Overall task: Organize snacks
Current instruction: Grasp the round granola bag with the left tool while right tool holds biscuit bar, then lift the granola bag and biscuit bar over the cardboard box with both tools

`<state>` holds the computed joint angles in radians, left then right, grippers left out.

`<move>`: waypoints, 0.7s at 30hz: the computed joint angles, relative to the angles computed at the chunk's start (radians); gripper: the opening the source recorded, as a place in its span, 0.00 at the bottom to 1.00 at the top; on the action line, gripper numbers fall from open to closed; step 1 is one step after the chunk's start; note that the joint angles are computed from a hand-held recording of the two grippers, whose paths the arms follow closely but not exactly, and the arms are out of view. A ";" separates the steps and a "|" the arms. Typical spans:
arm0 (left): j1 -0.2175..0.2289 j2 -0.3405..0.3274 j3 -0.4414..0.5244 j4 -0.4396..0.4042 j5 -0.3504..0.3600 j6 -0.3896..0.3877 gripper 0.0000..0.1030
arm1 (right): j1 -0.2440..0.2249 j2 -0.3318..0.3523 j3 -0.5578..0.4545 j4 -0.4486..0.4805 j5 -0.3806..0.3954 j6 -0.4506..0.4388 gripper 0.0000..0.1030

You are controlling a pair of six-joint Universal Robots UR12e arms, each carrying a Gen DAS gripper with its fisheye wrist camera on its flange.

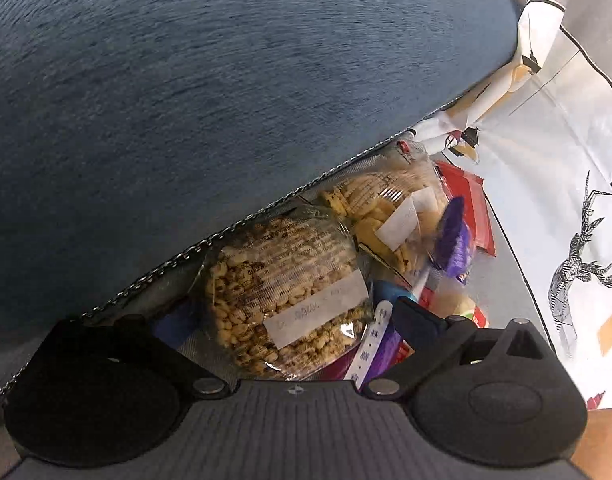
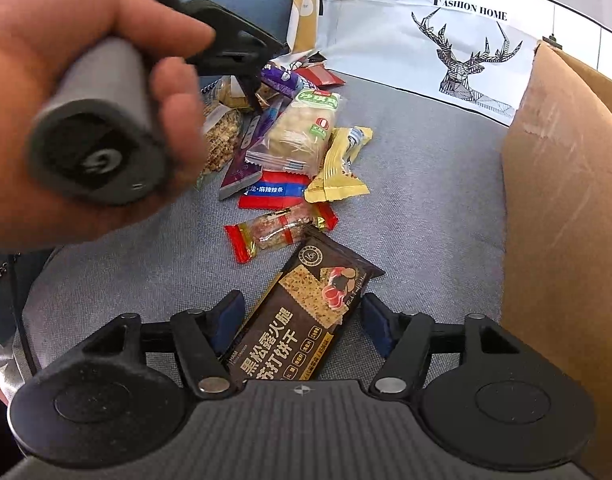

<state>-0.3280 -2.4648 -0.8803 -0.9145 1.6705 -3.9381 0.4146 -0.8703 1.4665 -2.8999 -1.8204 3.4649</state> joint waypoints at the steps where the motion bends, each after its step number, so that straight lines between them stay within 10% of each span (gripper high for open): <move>1: -0.003 -0.002 0.006 -0.008 0.012 0.002 0.94 | 0.000 0.001 -0.001 0.001 0.001 0.000 0.67; 11: 0.014 0.069 -0.100 0.052 -0.050 0.073 0.82 | 0.003 0.001 0.004 -0.016 -0.013 0.004 0.57; 21: 0.029 0.184 -0.262 0.043 -0.251 0.407 0.83 | 0.004 -0.001 0.014 -0.043 -0.025 0.013 0.42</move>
